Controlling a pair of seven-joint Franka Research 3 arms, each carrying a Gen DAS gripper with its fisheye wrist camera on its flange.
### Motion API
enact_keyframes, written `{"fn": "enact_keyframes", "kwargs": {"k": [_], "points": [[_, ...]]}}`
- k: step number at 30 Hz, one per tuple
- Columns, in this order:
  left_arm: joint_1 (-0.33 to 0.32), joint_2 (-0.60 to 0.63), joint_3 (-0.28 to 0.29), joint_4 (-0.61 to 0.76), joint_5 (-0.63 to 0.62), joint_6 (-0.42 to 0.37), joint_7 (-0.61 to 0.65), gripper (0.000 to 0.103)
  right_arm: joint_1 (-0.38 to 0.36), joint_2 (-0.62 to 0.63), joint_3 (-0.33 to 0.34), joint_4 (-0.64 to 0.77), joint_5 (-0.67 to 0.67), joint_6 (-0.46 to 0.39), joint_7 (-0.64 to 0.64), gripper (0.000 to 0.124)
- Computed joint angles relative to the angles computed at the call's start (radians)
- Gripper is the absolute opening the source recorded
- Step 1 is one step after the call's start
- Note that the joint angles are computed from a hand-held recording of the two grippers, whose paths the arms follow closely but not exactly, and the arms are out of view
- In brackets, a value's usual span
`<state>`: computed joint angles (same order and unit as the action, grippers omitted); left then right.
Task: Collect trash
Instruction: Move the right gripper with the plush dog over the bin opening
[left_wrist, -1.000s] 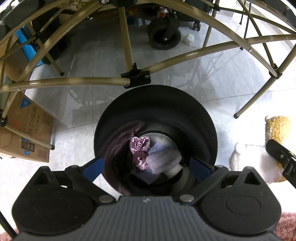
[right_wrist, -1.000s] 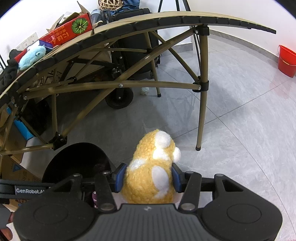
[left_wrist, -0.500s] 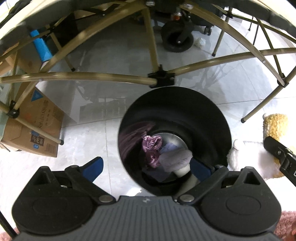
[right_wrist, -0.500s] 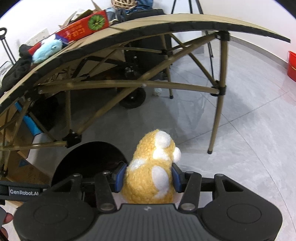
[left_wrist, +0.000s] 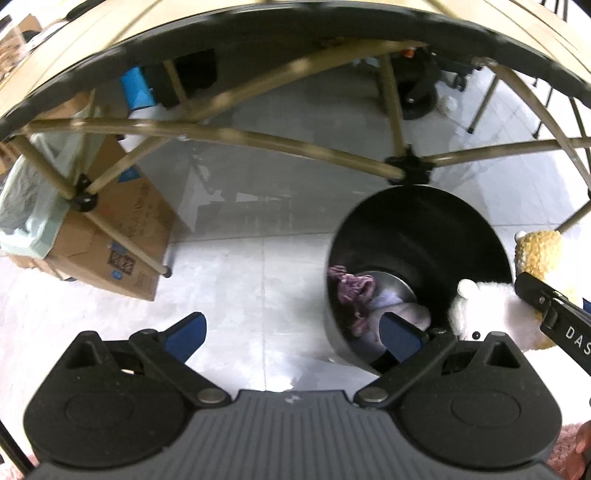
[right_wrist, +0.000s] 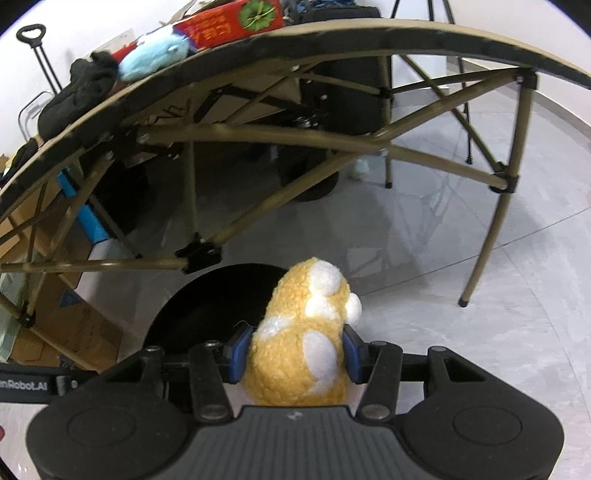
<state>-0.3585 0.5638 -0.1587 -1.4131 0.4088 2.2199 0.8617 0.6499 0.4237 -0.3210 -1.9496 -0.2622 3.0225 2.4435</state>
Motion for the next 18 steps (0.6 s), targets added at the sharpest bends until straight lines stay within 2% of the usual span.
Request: {"fn": "enact_keyframes", "kwargs": {"k": [8,18], "points": [[0.024,-0.05,0.012,-0.081,0.014,0.021,-0.039,0.102,-0.061,0.08,0.101,0.108,0.082,-0.04,-0.104,0.049],[0.049,-0.074,0.01,-0.124,0.018,0.022,-0.063,0.102,-0.081,0.17,0.148,0.224,0.158,-0.108,-0.18,0.049]]}}
